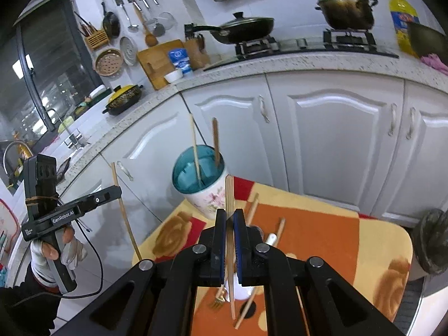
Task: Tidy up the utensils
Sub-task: 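Lift both chopsticks upright and carry them over the floral holder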
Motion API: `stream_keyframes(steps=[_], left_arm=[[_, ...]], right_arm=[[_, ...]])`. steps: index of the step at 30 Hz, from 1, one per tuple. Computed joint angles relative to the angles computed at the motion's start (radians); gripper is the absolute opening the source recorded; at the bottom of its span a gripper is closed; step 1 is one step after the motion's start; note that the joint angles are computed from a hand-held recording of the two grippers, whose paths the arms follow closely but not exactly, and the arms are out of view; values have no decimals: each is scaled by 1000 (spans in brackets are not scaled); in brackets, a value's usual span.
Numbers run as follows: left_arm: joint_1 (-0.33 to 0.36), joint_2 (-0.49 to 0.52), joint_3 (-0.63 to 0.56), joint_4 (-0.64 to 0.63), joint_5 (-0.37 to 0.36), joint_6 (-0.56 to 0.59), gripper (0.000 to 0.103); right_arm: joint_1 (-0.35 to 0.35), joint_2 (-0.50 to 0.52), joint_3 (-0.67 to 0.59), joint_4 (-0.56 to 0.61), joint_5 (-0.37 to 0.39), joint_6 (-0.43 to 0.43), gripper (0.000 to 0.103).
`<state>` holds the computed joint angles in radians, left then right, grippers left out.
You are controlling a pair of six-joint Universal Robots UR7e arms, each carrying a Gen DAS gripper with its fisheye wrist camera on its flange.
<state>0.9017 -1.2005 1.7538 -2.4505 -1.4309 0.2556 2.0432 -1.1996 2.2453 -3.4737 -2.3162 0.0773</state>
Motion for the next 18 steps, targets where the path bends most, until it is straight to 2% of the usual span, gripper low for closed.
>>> stream_keyframes(steps=[8, 18], left_arm=[[-2, 28, -75, -55, 4, -23, 4], [-21, 164, -252, -154, 56, -6, 4]], right_arm=[[2, 48, -130, 40, 37, -76, 5], [1, 131, -368, 94, 42, -190, 5]])
